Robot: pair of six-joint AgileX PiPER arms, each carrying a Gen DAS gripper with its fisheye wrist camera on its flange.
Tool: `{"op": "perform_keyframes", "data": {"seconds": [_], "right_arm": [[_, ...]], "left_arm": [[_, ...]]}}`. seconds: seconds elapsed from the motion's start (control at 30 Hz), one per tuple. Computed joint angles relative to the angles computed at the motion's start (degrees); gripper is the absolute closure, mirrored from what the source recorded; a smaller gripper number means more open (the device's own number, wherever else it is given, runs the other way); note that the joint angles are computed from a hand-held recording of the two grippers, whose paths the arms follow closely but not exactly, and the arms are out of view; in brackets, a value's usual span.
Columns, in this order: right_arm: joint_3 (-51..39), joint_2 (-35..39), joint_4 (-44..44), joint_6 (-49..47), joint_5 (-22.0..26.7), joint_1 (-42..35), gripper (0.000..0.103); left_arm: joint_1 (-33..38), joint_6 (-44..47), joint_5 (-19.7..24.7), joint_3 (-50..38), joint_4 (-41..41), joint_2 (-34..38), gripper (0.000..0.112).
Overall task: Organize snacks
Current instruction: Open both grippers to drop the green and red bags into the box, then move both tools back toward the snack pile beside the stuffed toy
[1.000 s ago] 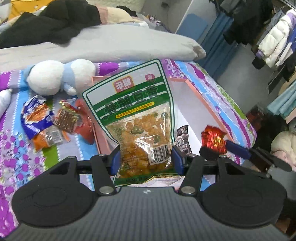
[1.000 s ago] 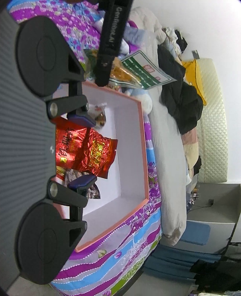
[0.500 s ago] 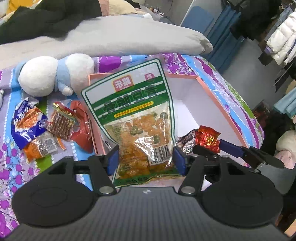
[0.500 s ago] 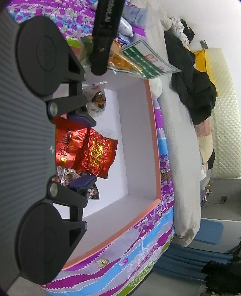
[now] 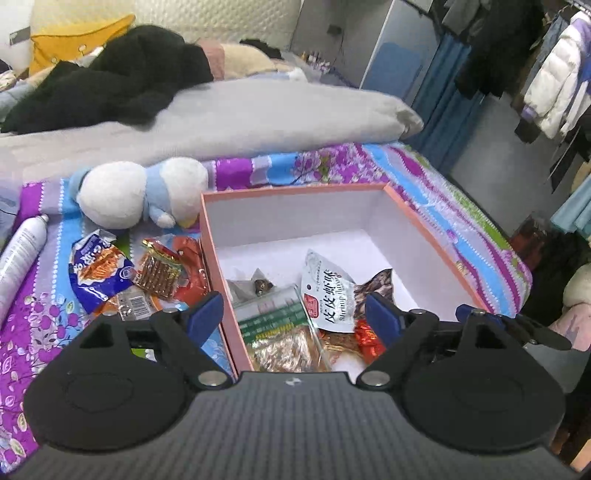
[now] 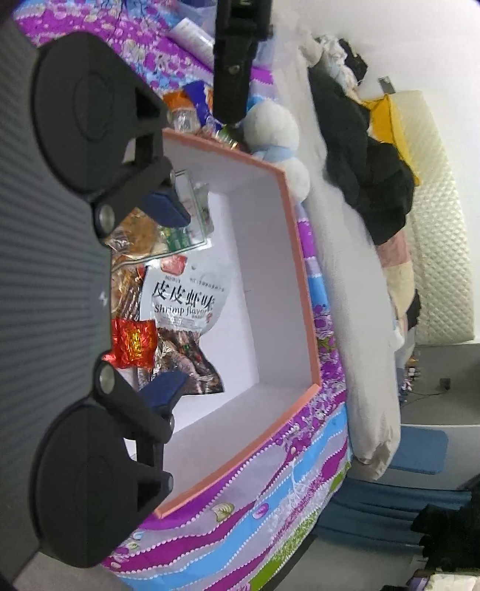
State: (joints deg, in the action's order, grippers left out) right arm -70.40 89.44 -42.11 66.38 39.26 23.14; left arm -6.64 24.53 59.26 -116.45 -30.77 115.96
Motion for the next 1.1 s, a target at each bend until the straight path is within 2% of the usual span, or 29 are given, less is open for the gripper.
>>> {"op": "perform_keyframes", "data": {"seconds": [0.17, 0.33, 0.53, 0.73, 0.9, 1.0, 1.1], "right_arm": [[1.26, -4.18, -3.90, 5.02, 3.10, 5.22, 0.017], [0.80, -7.06, -8.19, 10.03, 6.86, 11.88, 0.017], [-0.38, -8.41, -12.58, 13.64, 11.19, 18.90, 0.017], [0.49, -8.49, -13.11, 17.04, 11.13, 21.86, 0.017], [0.84, -7.93, -14.69, 19.53, 13.30, 26.35, 0.017], [1.60, -6.76, -15.70, 21.77, 14.00, 28.69, 0.017], [2.05, -5.22, -13.61, 20.62, 12.24, 30.19, 0.017]], "left_arm": [[3.38, 4.32, -0.73, 8.87, -4.17, -8.04, 0.025], [8.59, 6.60, 0.62, 15.20, -8.04, -15.48, 0.025], [15.54, 10.44, 2.70, 20.46, -12.01, -21.10, 0.025], [22.86, 14.46, 4.64, 25.87, -14.28, -26.02, 0.025], [27.96, 20.32, 4.49, 31.62, -15.91, -30.35, 0.025], [31.08, 22.30, 4.63, 34.29, -16.46, -31.12, 0.025], [33.50, 22.70, 5.59, 35.61, -16.45, -30.13, 0.025]]}}
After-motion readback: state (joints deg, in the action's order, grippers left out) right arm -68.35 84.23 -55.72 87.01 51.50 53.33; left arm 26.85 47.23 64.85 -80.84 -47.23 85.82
